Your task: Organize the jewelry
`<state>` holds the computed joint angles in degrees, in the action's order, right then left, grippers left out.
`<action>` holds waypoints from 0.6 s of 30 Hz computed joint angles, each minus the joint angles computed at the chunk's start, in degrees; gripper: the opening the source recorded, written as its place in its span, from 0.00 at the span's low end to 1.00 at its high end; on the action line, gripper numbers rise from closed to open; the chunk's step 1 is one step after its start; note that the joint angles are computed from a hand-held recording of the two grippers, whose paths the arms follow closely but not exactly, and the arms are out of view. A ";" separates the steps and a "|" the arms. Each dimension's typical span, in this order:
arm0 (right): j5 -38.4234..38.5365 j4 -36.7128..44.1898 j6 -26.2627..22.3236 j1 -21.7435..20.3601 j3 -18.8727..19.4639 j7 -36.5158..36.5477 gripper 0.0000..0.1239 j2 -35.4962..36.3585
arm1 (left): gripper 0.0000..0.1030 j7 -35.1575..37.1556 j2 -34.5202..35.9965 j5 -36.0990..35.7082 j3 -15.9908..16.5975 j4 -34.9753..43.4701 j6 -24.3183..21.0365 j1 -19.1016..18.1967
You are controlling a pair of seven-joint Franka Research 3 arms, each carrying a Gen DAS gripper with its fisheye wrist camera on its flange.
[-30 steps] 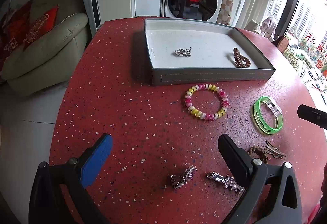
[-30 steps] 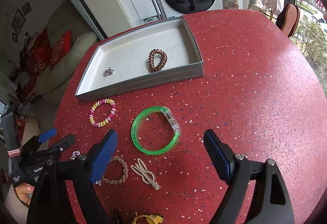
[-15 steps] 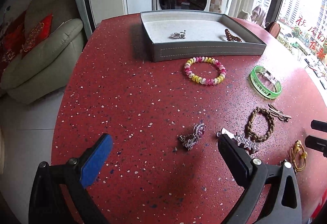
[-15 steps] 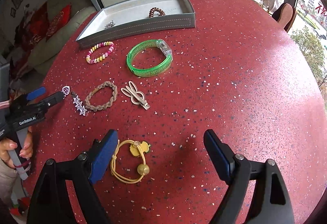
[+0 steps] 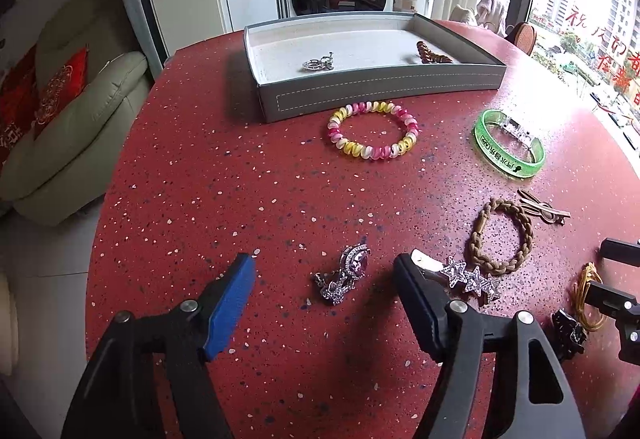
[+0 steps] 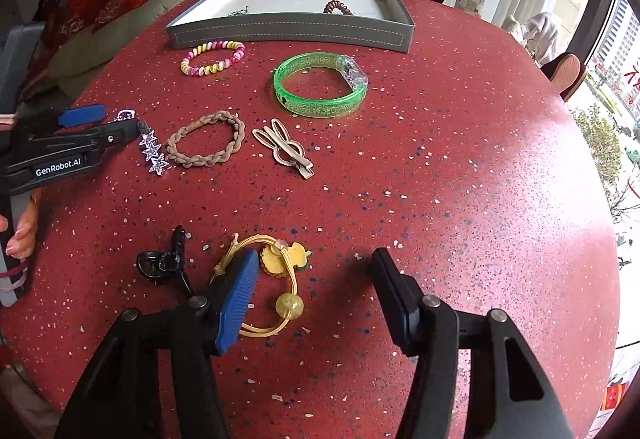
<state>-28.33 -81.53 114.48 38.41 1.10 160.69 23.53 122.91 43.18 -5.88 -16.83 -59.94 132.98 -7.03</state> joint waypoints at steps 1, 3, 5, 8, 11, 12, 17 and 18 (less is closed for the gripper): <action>0.12 0.28 -0.16 -0.02 0.02 -0.12 0.43 0.14 | 0.82 0.12 -0.22 0.05 -0.03 -0.39 0.31 0.00; 0.41 0.39 0.02 -0.07 0.06 -0.22 0.40 0.19 | 0.76 0.94 -0.51 -0.46 -0.59 -0.88 0.22 0.38; 0.58 0.67 0.10 -0.04 0.11 -0.58 0.36 0.35 | 0.69 1.46 -0.82 -0.95 -0.90 -1.21 -0.18 0.54; 0.95 1.42 0.00 0.08 0.14 -1.23 0.24 0.77 | 0.52 2.79 -0.99 -1.97 -1.55 -1.14 -1.44 0.90; 1.12 1.82 -0.43 0.34 -0.01 -1.17 0.21 0.95 | 0.32 3.79 -1.63 -2.34 -1.53 -2.00 -1.32 0.86; 1.10 1.73 -0.43 0.42 -0.07 -0.97 0.21 0.89 | 0.31 3.75 -1.74 -2.23 -1.30 -2.07 -1.27 0.69; -0.15 -0.63 0.89 0.62 -0.35 1.93 0.21 -1.06 | 0.30 3.25 -1.29 -3.68 -1.36 -0.58 -3.50 1.16; -0.43 -1.11 1.21 0.53 -0.32 2.53 0.21 -1.50 | 0.29 2.96 -1.17 -4.02 -1.36 -0.18 -3.98 1.28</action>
<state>-28.75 -82.64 115.69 38.94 0.78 163.21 22.03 125.87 42.00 -9.90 -18.19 -60.11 128.99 -5.75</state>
